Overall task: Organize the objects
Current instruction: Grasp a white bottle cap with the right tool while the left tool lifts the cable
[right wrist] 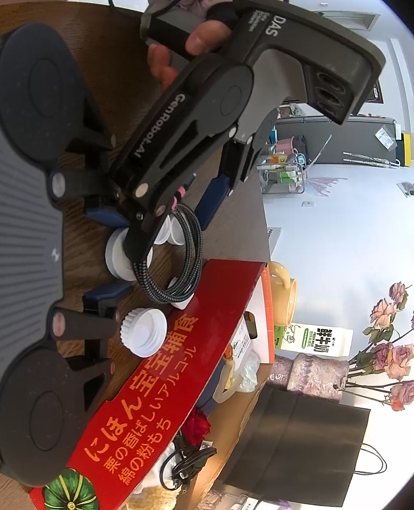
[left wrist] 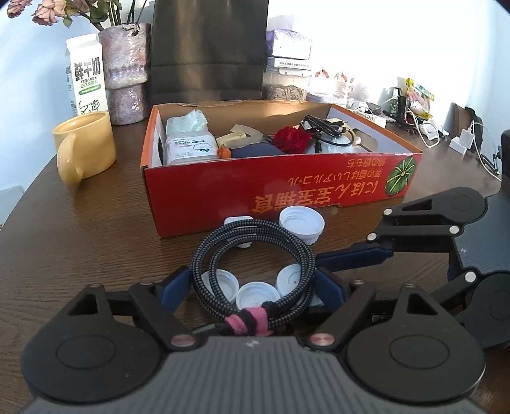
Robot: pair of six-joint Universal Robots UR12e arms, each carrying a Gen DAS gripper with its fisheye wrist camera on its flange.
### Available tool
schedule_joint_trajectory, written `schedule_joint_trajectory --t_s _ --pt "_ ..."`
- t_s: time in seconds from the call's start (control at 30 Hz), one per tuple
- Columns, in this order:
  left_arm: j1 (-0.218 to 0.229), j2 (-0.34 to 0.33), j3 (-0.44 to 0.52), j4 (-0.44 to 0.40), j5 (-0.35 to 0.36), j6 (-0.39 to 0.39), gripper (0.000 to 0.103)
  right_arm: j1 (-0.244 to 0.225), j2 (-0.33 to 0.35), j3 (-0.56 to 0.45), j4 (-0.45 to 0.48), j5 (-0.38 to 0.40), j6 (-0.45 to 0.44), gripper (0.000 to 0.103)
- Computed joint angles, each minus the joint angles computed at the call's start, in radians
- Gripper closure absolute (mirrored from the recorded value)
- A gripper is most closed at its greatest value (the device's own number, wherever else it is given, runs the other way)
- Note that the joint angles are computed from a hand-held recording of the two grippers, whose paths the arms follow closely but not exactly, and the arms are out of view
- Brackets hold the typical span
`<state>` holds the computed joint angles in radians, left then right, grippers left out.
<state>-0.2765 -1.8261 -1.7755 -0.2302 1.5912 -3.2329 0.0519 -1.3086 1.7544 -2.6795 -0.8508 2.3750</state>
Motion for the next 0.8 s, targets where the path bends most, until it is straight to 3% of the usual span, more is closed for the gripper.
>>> schedule_joint_trajectory --t_s 0.33,0.8 --pt "-0.004 0.023 -0.034 0.053 0.048 -0.019 0.02 0.003 -0.016 0.028 -0.039 -0.012 -0.036 0.066" --pt "-0.013 0.066 -0.089 0.118 0.108 -0.071 0.02 -0.014 -0.049 0.085 -0.146 -0.085 0.103 0.066"
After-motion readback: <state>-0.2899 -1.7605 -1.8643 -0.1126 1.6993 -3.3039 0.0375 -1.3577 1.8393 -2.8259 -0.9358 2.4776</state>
